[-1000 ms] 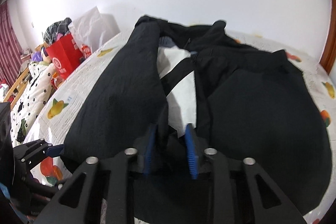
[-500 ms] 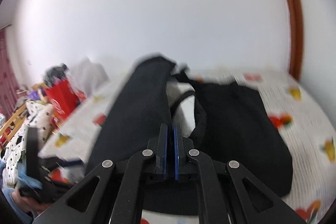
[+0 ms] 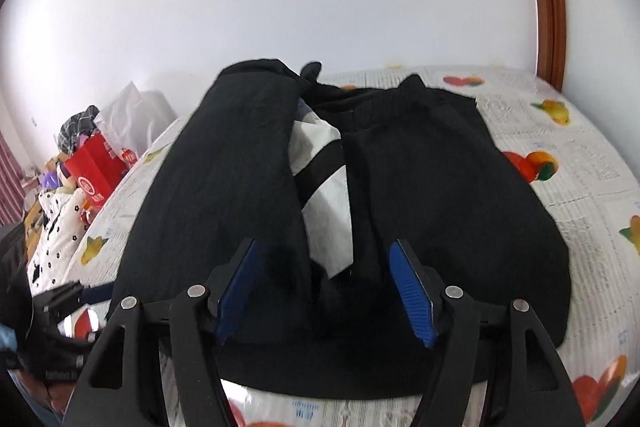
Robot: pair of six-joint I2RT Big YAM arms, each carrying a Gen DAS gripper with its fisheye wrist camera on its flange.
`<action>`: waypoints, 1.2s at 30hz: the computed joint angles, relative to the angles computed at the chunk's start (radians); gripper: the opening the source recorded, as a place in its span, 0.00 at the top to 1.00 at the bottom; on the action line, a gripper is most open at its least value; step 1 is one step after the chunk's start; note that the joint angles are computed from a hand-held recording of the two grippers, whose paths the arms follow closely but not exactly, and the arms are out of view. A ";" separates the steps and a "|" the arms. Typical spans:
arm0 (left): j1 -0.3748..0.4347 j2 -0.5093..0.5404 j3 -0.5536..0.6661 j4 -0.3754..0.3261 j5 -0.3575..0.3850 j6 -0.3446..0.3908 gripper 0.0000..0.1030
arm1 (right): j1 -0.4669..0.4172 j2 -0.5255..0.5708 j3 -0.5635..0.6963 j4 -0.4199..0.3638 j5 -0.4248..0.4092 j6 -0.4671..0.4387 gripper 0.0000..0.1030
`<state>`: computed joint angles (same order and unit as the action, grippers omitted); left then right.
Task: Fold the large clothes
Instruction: 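Fold the held jacket edge over onto the rest of the jacket with the right gripper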
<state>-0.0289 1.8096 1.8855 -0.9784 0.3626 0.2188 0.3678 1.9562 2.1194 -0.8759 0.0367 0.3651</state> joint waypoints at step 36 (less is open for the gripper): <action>-0.119 0.100 0.112 -0.027 -0.183 -0.024 0.26 | -0.086 -0.007 -0.054 0.023 -0.002 0.027 0.61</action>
